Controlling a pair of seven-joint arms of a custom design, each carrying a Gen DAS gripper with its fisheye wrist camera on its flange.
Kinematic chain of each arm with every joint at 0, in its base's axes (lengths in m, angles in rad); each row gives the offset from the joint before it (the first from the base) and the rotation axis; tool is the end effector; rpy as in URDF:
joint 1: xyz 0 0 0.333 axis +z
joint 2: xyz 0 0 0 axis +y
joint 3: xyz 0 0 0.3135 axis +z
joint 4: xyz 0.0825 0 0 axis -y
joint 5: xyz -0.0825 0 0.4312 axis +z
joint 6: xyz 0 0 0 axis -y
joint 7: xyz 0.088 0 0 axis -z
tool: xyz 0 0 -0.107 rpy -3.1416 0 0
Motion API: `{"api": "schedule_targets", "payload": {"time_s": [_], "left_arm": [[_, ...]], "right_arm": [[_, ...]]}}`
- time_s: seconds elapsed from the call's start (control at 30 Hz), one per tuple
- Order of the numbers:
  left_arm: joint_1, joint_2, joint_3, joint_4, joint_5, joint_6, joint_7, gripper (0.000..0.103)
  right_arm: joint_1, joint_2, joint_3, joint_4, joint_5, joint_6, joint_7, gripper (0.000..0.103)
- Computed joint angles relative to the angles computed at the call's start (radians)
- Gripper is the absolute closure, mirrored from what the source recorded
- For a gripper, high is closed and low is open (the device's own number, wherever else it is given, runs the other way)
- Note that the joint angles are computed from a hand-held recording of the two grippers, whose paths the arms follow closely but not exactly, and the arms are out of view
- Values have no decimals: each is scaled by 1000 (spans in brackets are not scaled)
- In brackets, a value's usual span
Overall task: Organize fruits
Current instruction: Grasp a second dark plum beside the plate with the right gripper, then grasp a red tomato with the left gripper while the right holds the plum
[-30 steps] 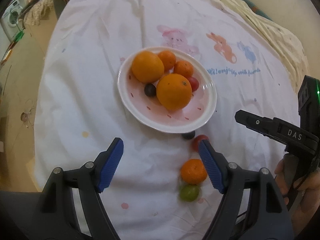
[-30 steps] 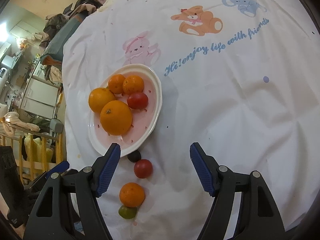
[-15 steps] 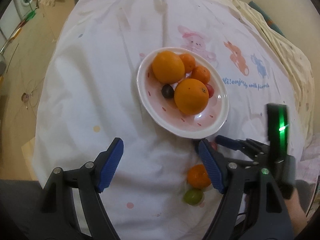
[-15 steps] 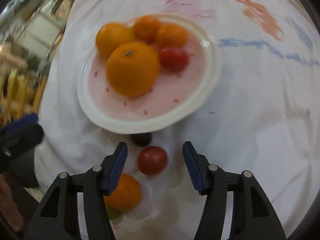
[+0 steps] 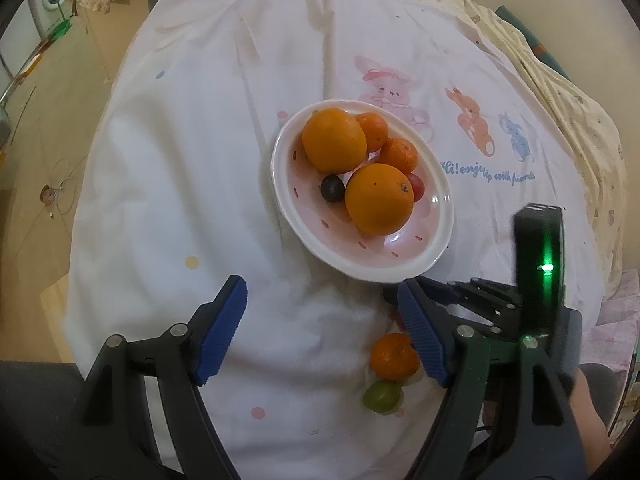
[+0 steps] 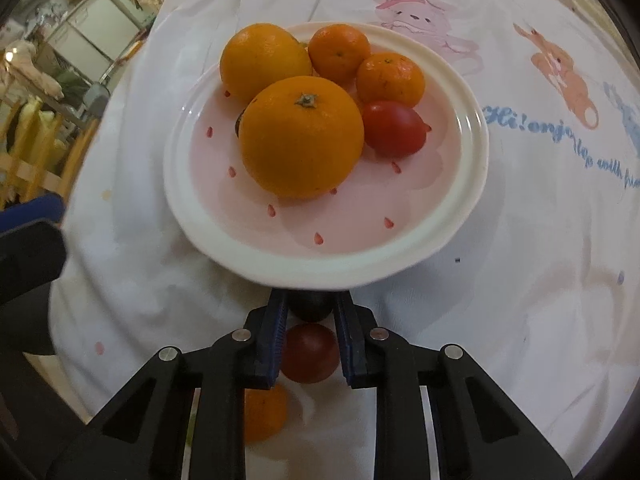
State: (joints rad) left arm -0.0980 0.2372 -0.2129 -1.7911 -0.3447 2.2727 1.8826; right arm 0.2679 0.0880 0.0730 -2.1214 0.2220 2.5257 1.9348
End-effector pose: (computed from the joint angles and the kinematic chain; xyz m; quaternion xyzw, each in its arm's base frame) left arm 0.6556 -0.2105 0.4245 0.5328 -0.8207 0.2039 0.0330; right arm 0.5870 0.2054 0.3729 -0.6286 0.7576 0.0075 0.1758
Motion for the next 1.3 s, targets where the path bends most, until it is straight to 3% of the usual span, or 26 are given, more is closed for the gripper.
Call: {"api": "schedule_targets", "payload": {"time_s": [0.13, 0.3, 0.57, 0.73, 0.93, 1.07, 1.23, 1.3], "left_arm": [[1, 0, 0, 1, -3, 3, -4, 28], [1, 1, -2, 0, -7, -1, 2, 28], [-10, -12, -8, -23, 7, 1, 30, 28], [-50, -7, -17, -43, 85, -20, 45, 28], [-88, 14, -41, -37, 89, -32, 53, 29], [-125, 41, -44, -21, 145, -17, 36, 40], [-156, 72, -38, -12, 230, -3, -12, 47], [-162, 77, -39, -12, 251, -2, -15, 56]], "right_arm": [[-11, -82, 0, -68, 130, 45, -60, 79], [-11, -207, -22, -163, 174, 82, -52, 79], [-48, -316, -13, -274, 6, 146, 199, 79], [-56, -324, -37, -309, 14, 187, 282, 79], [-74, -348, -35, -330, -45, 206, 351, 79], [-71, -357, -47, -343, -34, 220, 353, 79], [-89, -379, -41, -364, -56, 240, 401, 79], [-90, -381, -44, -366, -57, 245, 407, 79]]}}
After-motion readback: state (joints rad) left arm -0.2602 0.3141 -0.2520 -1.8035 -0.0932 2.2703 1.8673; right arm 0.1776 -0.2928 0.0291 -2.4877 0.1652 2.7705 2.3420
